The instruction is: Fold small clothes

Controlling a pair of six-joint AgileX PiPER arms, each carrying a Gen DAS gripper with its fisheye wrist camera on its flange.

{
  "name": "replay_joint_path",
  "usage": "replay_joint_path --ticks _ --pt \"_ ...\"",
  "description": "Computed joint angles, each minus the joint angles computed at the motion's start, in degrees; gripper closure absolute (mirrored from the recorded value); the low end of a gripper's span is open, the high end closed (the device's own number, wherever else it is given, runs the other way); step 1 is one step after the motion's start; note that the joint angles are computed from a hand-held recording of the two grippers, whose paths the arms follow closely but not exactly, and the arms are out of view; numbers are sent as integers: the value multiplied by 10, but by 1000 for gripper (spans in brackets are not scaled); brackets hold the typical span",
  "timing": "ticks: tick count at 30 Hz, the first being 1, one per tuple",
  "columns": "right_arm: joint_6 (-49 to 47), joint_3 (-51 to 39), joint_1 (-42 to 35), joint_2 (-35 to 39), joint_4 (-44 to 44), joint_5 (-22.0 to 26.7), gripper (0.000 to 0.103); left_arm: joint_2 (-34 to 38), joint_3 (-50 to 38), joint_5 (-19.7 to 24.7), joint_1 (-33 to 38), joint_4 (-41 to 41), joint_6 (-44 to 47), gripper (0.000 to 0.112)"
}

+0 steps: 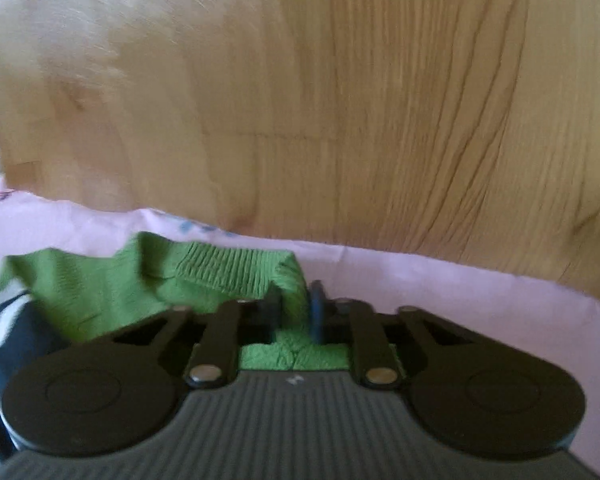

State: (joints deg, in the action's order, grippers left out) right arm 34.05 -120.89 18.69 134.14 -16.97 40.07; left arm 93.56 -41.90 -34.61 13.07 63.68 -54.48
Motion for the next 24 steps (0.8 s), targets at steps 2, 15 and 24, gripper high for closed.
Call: replay_joint_path --ticks 2,15,24 --pt "41 115 12 -75 -41 -66 89 4 -4 -15 12 7 -18 10" --pt "588 680 354 -528 -598 -24 90 5 -33 -244 302 151 -299 10" --pt "807 828 607 -546 -588 95 60 24 -83 -346 384 321 -373 10"
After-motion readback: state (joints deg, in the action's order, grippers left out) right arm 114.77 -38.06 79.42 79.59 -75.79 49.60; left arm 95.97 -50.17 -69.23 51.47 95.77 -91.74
